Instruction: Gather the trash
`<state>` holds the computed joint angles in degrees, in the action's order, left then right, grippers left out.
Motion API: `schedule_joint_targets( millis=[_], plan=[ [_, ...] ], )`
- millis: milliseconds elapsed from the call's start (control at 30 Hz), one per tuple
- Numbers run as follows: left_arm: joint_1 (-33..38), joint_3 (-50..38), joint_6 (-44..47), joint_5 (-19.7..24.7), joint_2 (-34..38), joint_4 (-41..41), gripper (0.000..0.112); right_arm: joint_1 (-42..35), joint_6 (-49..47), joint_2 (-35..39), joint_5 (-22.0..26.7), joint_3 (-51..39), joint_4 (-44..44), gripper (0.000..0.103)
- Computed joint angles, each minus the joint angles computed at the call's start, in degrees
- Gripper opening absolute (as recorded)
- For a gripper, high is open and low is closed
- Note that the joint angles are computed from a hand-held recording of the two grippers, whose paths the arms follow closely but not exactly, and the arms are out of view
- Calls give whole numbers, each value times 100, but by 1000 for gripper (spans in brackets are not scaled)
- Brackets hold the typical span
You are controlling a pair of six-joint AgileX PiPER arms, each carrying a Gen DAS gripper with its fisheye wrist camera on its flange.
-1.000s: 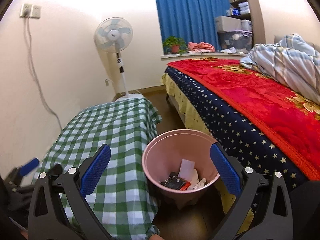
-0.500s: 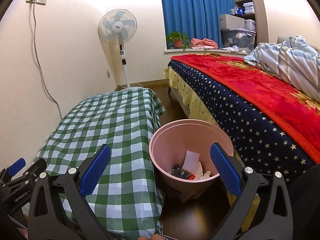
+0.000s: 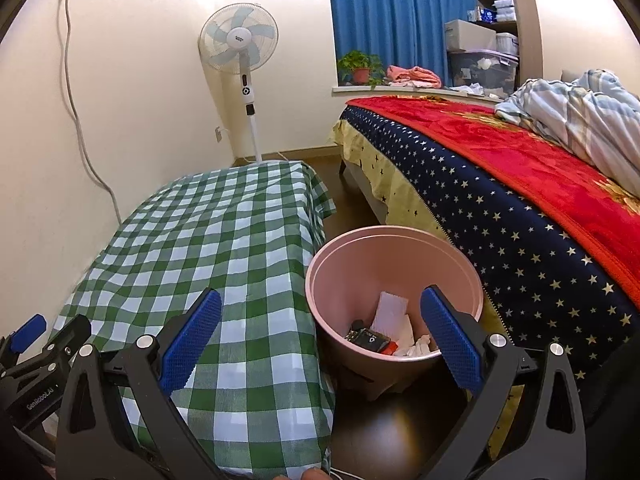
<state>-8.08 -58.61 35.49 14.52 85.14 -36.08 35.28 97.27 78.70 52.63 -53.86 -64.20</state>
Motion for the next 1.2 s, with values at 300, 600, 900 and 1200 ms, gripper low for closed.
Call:
schedule_joint_targets(
  millis=[300,600,900,1200],
  plan=[
    [-44,68,117,-40,-38,-86,95,33,56,26,78,-23,-23,98],
    [-52,66,93,-42,-34,-64,95,97,28,42,131,-46,-54,98],
    [-84,140,231,-41,-83,-192,95,107,26,99,130,-71,-46,98],
    [-91,137,191,-41,-83,-163,95,108,24,100,133,-76,-41,98]
  ],
)
